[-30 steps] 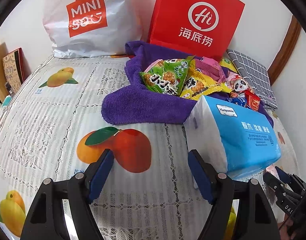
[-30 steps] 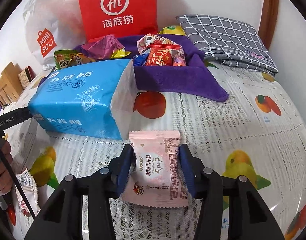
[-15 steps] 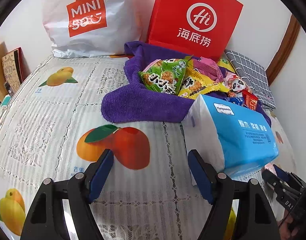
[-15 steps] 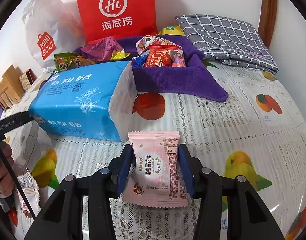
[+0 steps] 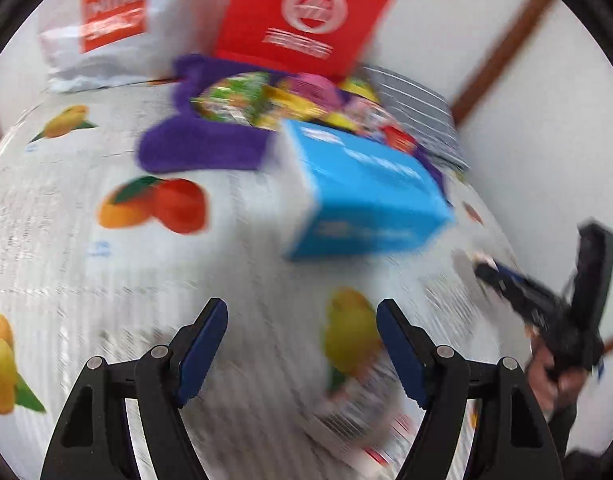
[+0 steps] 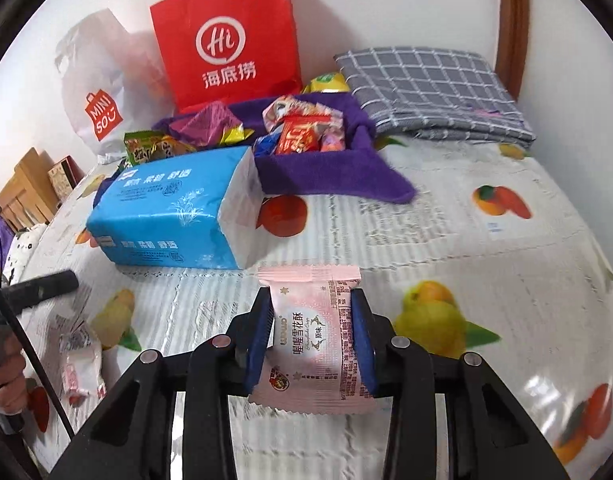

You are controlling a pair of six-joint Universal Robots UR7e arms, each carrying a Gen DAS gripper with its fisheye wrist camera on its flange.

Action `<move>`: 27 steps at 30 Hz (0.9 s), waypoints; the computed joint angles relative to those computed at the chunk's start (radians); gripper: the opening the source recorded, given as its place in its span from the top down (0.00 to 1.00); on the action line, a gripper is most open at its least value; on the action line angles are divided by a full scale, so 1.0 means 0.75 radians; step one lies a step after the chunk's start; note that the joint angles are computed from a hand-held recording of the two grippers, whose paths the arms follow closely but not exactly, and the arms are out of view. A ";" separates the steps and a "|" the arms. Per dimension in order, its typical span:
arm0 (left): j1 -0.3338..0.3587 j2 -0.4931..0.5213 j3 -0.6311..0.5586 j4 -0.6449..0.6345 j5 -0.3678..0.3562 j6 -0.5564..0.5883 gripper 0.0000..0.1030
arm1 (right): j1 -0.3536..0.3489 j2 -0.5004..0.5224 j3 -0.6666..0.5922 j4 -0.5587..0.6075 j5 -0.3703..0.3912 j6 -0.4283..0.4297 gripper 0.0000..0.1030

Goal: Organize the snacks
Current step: 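Grasp the white snack bag with the left tool while the right tool holds the pink wafer packet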

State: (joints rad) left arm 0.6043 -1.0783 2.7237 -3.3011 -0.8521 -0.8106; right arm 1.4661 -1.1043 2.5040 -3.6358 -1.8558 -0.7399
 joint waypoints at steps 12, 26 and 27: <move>-0.073 0.072 0.003 -0.039 -0.208 0.137 0.17 | -0.124 -0.201 0.138 -0.055 0.059 -0.044 0.63; -0.359 0.216 -0.083 0.473 0.048 -0.035 0.21 | -0.218 -0.317 0.227 -0.041 0.143 -0.083 0.63; -0.364 0.211 -0.078 0.453 0.041 -0.025 0.40 | -0.218 -0.314 0.229 -0.043 0.143 -0.088 0.63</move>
